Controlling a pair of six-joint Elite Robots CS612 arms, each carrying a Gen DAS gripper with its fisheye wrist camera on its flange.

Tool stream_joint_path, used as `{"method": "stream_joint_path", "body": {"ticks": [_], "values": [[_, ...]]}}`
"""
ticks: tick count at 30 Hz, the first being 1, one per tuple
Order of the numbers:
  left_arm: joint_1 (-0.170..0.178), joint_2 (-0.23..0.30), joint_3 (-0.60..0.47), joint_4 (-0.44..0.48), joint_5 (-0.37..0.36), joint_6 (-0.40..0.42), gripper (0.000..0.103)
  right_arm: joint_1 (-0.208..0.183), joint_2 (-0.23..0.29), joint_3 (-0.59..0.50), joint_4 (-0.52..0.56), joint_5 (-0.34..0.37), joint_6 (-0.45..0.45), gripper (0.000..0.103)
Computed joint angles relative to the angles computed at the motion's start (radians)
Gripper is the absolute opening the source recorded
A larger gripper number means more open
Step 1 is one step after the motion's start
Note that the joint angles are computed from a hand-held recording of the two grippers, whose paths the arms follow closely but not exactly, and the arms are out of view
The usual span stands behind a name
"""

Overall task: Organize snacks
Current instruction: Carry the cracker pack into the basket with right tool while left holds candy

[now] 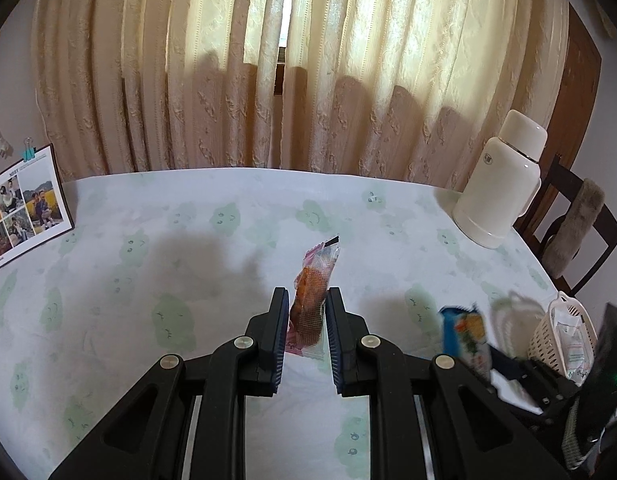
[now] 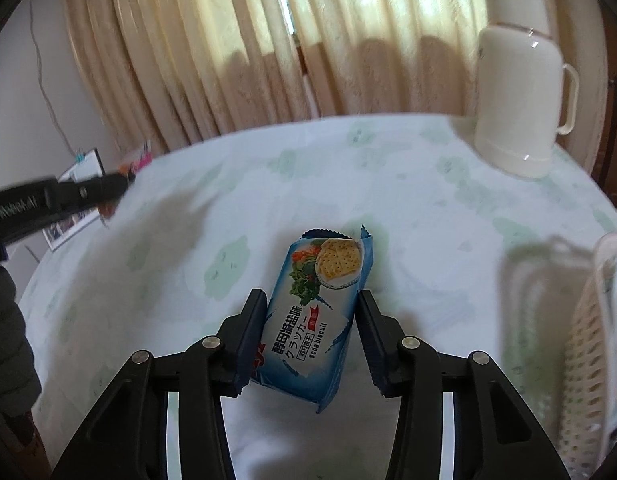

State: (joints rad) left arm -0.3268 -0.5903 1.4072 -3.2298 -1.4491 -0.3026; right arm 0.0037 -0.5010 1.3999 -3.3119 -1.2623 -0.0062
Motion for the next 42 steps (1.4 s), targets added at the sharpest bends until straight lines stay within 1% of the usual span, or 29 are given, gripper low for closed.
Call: {"method": "stream_joint_path", "body": {"ticks": [3,12,16,17,20,27,32,34,38,42], "values": [[-0.001,-0.001,0.002,0.003,-0.008,0.001,0.017,-0.003,-0.007,0.017,-0.067,-0.020,0.022,0.047],[-0.013,-0.010,0.016,-0.011,-0.032,0.027,0.017,-0.027,-0.027,0.053,-0.178,-0.058,0.111,0.047],[-0.014,-0.012,0.019,-0.013,-0.049,0.032,0.017,-0.034,-0.041,0.087,-0.226,-0.105,0.140,0.047],[-0.014,-0.013,0.019,-0.013,-0.053,0.032,0.017,-0.040,-0.046,0.100,-0.240,-0.109,0.146,0.047],[-0.016,-0.016,0.024,-0.019,-0.063,0.032,0.017,-0.050,-0.062,0.138,-0.273,-0.149,0.169,0.047],[-0.023,-0.025,0.037,-0.041,-0.077,0.045,0.017,-0.088,-0.111,0.231,-0.330,-0.234,0.201,0.047],[-0.026,-0.029,0.046,-0.052,-0.085,0.052,0.017,-0.120,-0.131,0.275,-0.335,-0.285,0.244,0.047],[-0.027,-0.031,0.048,-0.056,-0.088,0.057,0.017,-0.136,-0.133,0.283,-0.325,-0.283,0.275,0.047],[-0.031,-0.033,0.053,-0.061,-0.091,0.064,0.017,-0.170,-0.140,0.301,-0.307,-0.246,0.327,0.047],[-0.034,-0.034,0.055,-0.063,-0.094,0.070,0.017,-0.185,-0.140,0.309,-0.291,-0.219,0.349,0.047]]}}
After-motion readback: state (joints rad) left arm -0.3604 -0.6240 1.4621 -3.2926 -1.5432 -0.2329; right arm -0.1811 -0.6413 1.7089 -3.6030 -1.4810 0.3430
